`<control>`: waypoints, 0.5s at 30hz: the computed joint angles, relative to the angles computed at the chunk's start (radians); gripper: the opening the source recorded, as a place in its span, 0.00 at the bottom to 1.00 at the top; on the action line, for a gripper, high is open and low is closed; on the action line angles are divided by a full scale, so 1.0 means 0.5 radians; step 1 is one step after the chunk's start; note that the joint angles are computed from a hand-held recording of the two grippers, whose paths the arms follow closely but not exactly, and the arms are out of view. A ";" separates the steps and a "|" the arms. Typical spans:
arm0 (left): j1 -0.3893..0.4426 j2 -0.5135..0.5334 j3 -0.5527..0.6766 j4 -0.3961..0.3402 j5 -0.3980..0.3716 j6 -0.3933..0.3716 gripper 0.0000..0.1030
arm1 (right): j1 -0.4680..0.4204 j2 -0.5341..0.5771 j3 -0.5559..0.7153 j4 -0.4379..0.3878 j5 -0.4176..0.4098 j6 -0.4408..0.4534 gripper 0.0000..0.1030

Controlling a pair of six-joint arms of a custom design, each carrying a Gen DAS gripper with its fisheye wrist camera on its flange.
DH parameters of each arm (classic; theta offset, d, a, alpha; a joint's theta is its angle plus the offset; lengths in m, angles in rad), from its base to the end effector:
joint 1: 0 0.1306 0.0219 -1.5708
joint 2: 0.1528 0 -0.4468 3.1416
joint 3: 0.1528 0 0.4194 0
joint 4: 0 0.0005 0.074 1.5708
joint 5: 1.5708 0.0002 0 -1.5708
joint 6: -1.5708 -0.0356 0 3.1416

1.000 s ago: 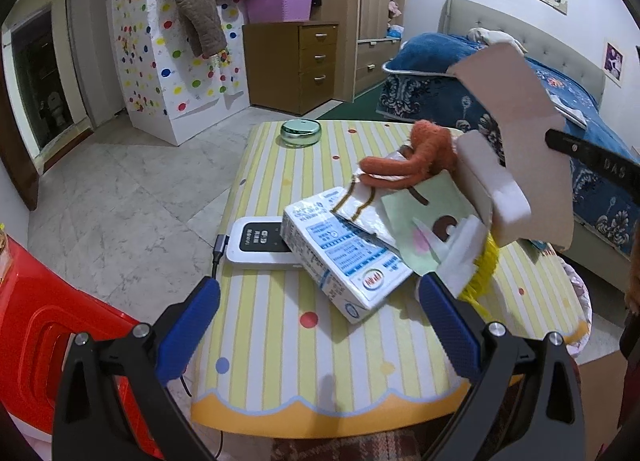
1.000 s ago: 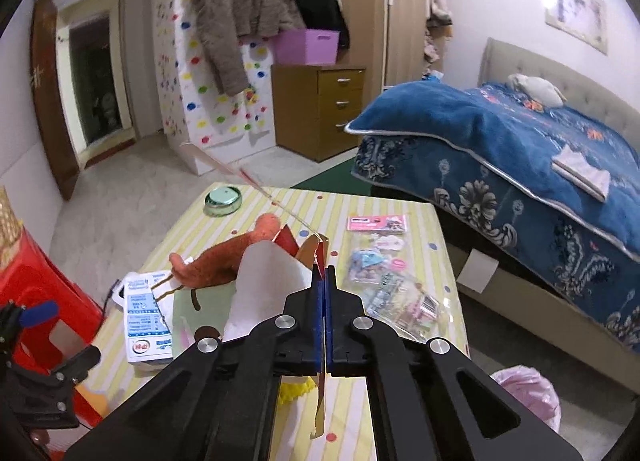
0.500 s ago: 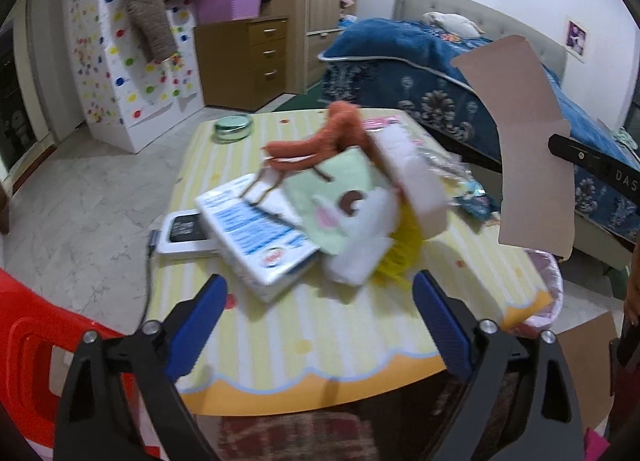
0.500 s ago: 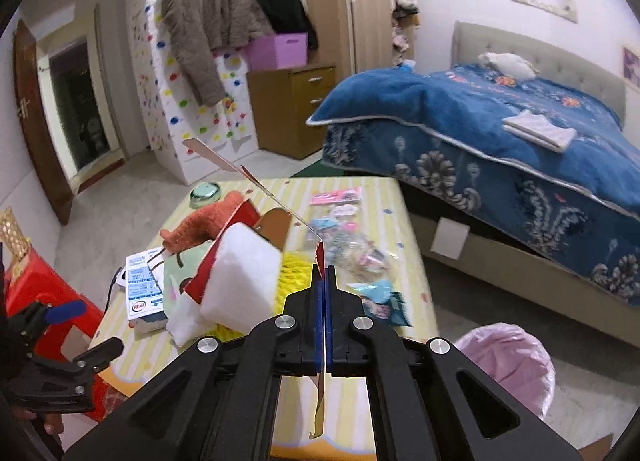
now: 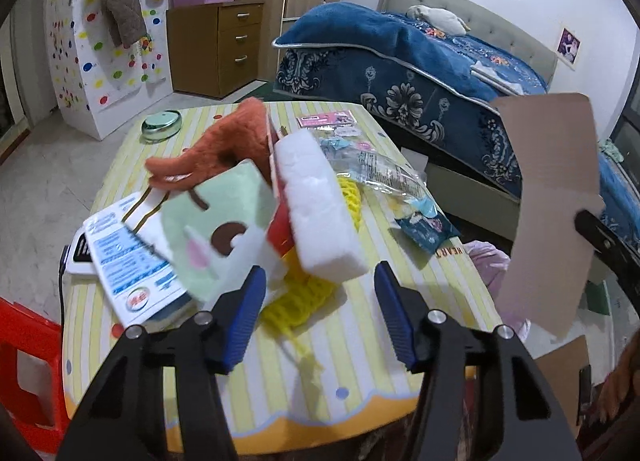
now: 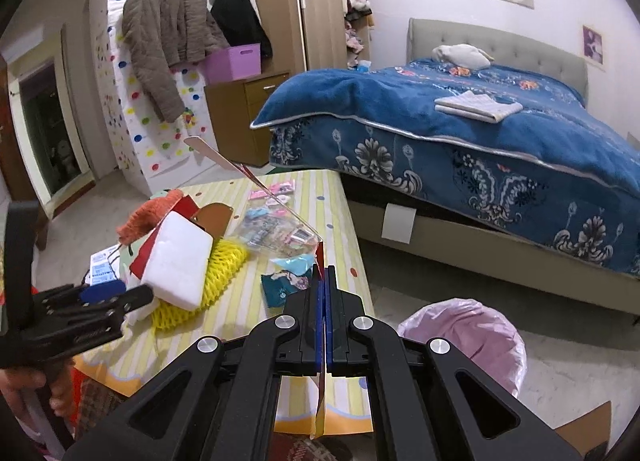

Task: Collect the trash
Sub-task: 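Lift the red box with the right tool while the left tool reaches the white foam block, then grasp the white foam block with the left tool and lift it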

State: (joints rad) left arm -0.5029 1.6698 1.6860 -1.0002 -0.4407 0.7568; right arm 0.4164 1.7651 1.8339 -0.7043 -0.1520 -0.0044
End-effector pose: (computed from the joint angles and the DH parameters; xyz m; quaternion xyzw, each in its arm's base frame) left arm 0.5426 -0.2817 0.4816 -0.1810 0.9186 0.0028 0.3513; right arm 0.6200 0.2795 0.5146 -0.2156 0.8642 0.1601 0.4254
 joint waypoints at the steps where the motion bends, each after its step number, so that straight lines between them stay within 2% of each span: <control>1: 0.000 0.022 0.027 -0.025 -0.014 -0.002 0.54 | -0.004 0.002 -0.004 0.001 -0.007 -0.002 0.00; 5: 0.017 0.126 0.162 -0.203 -0.069 0.086 0.54 | -0.018 -0.001 -0.028 0.004 -0.034 -0.009 0.00; 7: 0.025 0.129 0.166 -0.217 -0.066 0.111 0.46 | -0.021 -0.004 -0.039 0.003 -0.036 -0.006 0.00; 9: 0.022 0.140 0.184 -0.244 -0.087 0.102 0.31 | -0.024 -0.004 -0.045 -0.001 -0.039 -0.006 0.00; 12: 0.011 0.085 0.109 -0.162 -0.063 0.073 0.27 | -0.026 -0.018 -0.066 0.013 -0.045 -0.013 0.00; 15: -0.014 -0.013 -0.017 0.000 -0.031 0.022 0.25 | -0.031 -0.032 -0.082 0.032 -0.069 -0.031 0.00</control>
State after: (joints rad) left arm -0.5100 1.6632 1.6776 -1.0004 -0.4562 0.7675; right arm 0.4011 1.7490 1.7928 -0.6883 -0.1865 -0.0200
